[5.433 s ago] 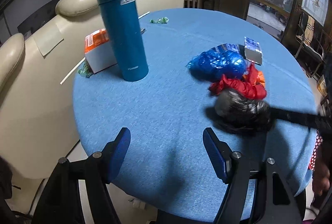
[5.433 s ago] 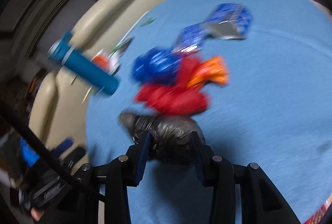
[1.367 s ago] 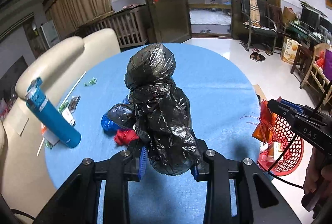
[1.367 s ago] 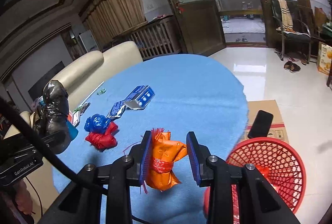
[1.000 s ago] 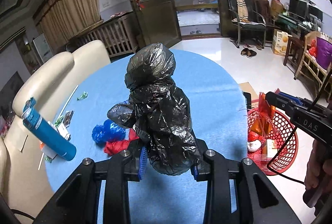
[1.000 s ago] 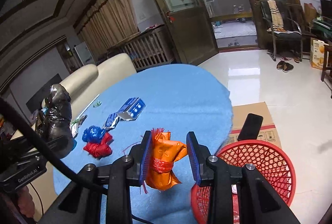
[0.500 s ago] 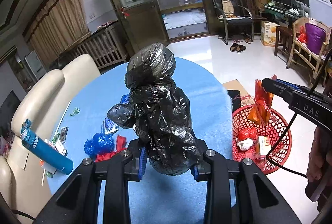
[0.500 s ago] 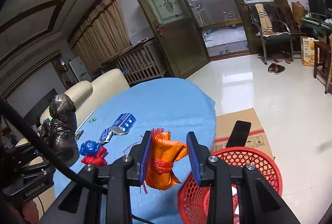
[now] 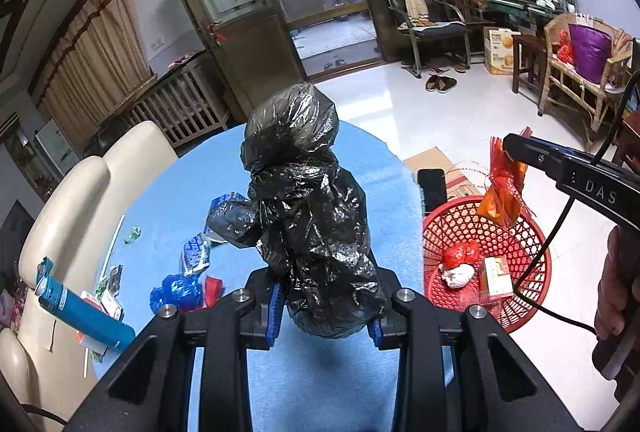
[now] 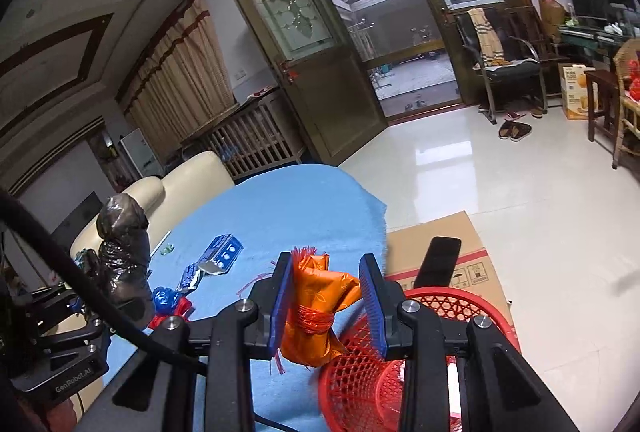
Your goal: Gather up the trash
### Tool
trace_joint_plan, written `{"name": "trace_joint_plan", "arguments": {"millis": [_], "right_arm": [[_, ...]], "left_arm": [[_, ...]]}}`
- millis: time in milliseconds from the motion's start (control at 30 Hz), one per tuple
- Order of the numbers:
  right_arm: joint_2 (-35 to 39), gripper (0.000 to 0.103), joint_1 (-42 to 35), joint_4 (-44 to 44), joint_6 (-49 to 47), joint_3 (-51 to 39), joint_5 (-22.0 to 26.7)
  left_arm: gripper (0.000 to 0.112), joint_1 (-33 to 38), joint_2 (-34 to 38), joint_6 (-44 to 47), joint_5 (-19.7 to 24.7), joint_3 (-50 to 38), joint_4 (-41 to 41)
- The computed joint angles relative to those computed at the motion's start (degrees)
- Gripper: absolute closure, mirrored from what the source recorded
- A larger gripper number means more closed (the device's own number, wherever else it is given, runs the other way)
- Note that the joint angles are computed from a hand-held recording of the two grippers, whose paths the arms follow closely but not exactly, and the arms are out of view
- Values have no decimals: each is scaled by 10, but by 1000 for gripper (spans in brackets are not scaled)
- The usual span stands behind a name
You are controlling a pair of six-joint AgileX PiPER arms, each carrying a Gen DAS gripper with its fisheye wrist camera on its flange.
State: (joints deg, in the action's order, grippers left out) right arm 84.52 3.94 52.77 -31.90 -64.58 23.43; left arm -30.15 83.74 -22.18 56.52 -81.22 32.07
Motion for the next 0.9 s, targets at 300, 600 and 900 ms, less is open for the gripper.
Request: {"name": "trace_joint_plan", "arguments": {"millis": [300,600,900], "right_arm": [[-1,67,-50,15,-10,16,6],[24,67,-108,-11,25,21,24],[58,65,-139,-28,56,12,58]], "left_arm": [[77,10,33,84,-5,-32,-102],[77,26,101,207,9,-86,-262],[71,24,139,259,5,-113,-335]]}}
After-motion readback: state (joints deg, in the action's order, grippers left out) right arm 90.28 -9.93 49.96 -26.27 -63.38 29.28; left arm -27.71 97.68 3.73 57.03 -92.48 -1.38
